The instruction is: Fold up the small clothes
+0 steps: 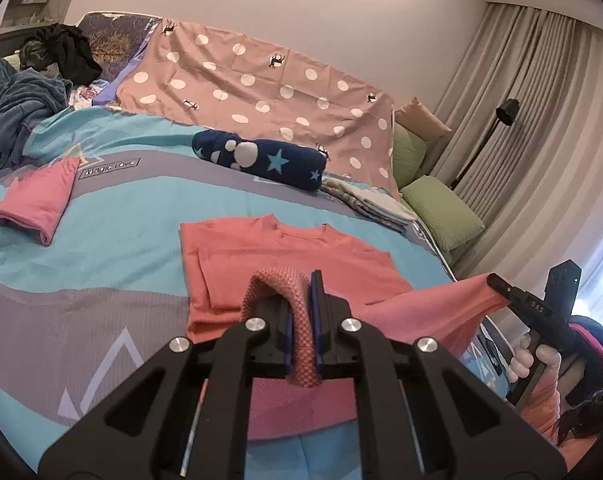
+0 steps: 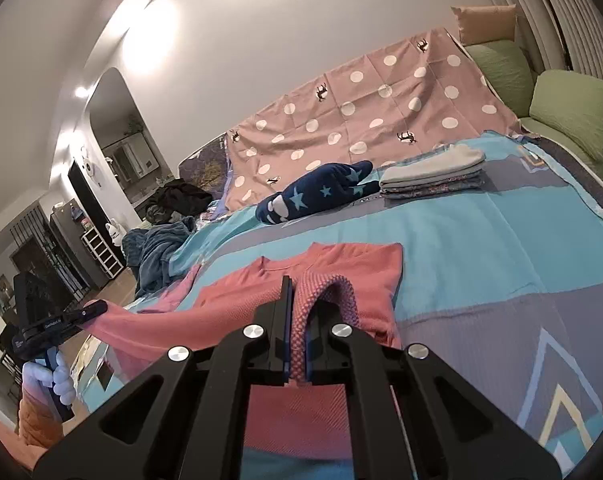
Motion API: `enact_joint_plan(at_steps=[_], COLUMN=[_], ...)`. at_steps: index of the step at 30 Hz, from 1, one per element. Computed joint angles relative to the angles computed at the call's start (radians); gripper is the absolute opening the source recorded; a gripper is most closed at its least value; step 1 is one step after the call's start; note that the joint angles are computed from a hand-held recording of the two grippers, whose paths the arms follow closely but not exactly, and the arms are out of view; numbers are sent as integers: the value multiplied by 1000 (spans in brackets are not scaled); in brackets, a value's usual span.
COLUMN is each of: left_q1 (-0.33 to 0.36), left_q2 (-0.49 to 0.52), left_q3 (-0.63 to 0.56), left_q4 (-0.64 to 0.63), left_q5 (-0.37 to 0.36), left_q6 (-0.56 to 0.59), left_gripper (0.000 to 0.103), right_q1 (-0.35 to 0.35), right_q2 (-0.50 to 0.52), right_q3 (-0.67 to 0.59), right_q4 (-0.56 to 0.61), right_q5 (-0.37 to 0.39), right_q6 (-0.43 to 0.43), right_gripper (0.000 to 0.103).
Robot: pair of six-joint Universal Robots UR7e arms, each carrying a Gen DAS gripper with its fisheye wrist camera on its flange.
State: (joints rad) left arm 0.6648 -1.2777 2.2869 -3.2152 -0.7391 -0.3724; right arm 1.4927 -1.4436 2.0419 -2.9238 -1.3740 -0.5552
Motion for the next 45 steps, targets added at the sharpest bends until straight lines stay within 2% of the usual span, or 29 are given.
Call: enact_joint_plan(at_steps=[5,14,20,21,25,27,29,32,35,38,40,42,43,45], left_q1=[58,192,294,311,382,396,394,379,355,331,320,310,308,306], left_q2=[35,159,230,241,300,309,303,274,245,224,223,237,255,308], left_q3=[-72,-278,-426,-449,-541,-546,-525,-486,-449,-408,-394,-392,-405,-446], left_q4=[16,55,130,152,264,278,233,181,181,235,285,346,382,454], left_q5=[-29,-80,-137,-145,-144,-126,-108,-71,-27,-1,4,20,41,132], left_q6=[55,166,172,165,99,63,88,123,167,189,212,245,257,271], left_gripper=[7,7,8,10,16,26,32,36,40,44,49,56,56,56], right_q1=[15,50,73,77,81,69,58,54,58,67,73,86,92,99], right_q2=[78,254,390,417,510,513,498,472,448,422,420,444,464,504], right_q3=[-71,-262,-420,-451,-544,-550,-534,-514,-483,-434,-420,-420,-430,-469], right_q4=[-6,14,69,83,122,154,149,141,127,125,142,125,114,115], right_q5=[-36,-112,-183,-210,-342,-337,-326,-329,-356,-412,-446,-512,-543,-571], right_q6=[8,6,-9,-10,31,48,34,-14,-116,-283,-355,-418,-439,-456], right_gripper=[5,5,6,6,18,20,29,29,31,38,46,51,53,54])
